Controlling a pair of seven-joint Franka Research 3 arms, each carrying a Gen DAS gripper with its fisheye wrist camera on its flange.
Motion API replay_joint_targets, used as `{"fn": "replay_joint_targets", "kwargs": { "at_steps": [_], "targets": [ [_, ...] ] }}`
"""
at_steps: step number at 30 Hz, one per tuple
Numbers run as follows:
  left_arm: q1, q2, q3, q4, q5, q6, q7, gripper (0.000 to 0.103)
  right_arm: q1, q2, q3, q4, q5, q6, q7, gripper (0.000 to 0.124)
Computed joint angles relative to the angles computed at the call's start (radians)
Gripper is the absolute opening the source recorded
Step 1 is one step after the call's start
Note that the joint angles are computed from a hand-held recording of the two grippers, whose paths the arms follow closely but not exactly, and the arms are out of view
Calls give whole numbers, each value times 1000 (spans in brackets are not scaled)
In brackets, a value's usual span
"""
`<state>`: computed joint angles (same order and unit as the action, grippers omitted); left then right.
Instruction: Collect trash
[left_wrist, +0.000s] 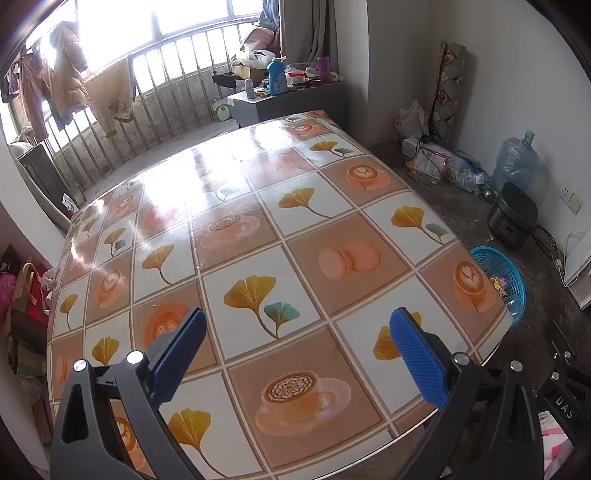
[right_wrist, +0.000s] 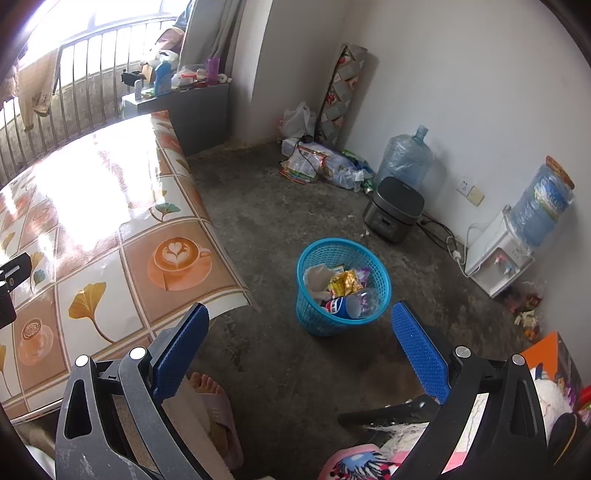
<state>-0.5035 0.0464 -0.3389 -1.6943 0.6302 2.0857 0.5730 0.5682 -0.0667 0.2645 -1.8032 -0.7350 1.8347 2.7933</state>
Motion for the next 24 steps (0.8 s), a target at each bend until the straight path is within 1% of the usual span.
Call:
{"fn": "replay_joint_targets", "kwargs": {
  "at_steps": [24],
  "targets": [
    [-7,16,5,25,12,-4,10,97,-6,-11,6,-9,-2,3,17,95]
  ]
}}
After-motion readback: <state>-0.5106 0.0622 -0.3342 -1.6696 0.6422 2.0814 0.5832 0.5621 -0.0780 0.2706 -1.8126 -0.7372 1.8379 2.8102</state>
